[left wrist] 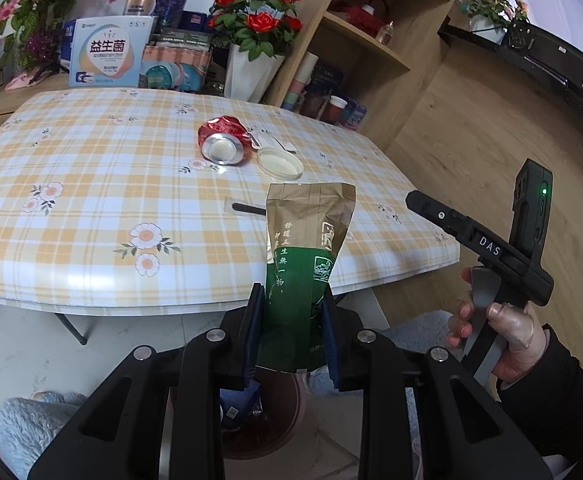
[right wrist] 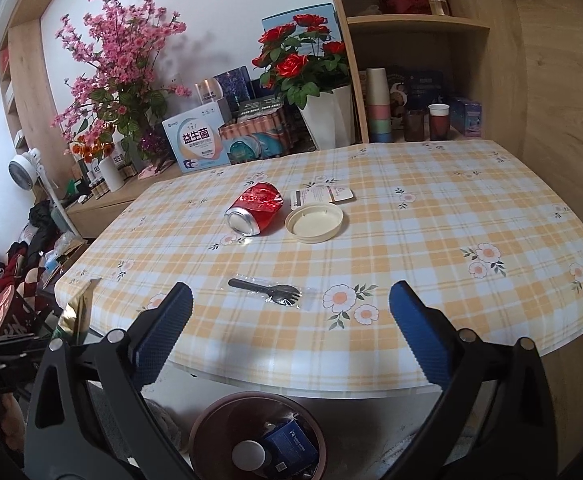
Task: Collect trash
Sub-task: 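Open the left gripper over the brown bin to drop the sachet, then move both grippers back over the table toward the wrapped fork and red can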
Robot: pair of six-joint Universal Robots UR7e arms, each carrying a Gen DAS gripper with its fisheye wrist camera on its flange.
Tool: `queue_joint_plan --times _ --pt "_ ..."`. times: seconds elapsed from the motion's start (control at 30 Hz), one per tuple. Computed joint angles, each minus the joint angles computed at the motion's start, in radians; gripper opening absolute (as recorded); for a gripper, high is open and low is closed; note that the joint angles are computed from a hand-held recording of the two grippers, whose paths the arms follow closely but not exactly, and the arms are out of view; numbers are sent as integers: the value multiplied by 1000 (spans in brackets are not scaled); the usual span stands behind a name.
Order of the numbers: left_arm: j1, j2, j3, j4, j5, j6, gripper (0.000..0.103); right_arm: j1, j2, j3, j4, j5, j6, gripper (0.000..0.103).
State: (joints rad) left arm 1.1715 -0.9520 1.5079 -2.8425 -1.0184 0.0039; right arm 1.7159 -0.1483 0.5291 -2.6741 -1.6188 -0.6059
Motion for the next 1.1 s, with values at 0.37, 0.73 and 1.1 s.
queue_joint_plan --times 0.37,0.73,1.1 --pt "16 26 -32 68 -46 -25 37 -10 -7 11 -15 -10 24 97" --pt "0 18 -14 28 27 -9 84 -9 -6 12 -16 -14 27 97" --pt "1 9 6 -81 239 -43 97 -6 8 -3 -14 -48 3 97"
